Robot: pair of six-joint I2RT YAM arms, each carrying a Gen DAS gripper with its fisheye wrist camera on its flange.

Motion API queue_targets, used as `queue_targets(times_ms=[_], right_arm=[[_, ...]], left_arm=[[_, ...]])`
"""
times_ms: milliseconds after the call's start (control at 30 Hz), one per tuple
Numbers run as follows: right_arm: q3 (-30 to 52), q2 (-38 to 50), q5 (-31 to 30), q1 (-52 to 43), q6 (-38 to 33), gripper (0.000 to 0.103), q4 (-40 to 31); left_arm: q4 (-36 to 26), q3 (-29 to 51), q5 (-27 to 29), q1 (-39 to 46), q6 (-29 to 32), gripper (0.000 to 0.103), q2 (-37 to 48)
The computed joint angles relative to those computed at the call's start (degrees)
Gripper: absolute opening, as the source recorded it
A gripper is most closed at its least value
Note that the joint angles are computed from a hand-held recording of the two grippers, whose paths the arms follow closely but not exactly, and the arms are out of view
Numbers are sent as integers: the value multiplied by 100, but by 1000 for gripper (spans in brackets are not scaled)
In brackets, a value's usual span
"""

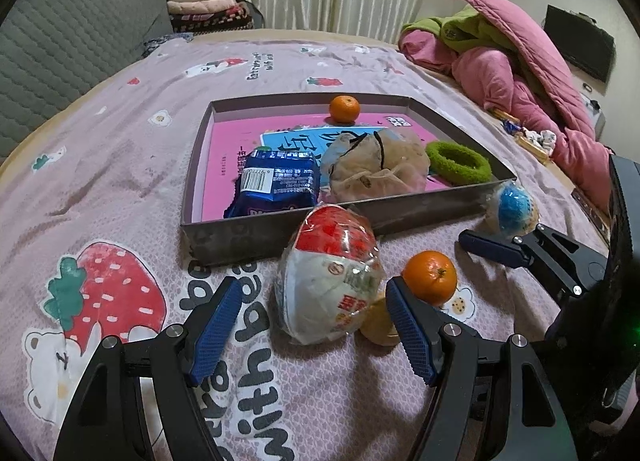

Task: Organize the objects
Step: 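Move the left gripper to the red-and-white wrapped bun while the right approaches the orange, then close the left gripper on the wrapped bun while the right gripper grasps the orange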

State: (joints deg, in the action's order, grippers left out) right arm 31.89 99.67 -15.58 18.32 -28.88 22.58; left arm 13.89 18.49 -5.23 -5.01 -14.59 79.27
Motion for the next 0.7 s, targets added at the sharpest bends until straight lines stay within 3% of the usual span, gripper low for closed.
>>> queue_targets(times_ms=[567,700], right_arm=[[153,64,-215,69,-19,38,-222],[150,33,-286,24,3,38,-263]], left_arm=[[3,516,312,257,-188,75,807],[15,581,439,331,-214,58,909]])
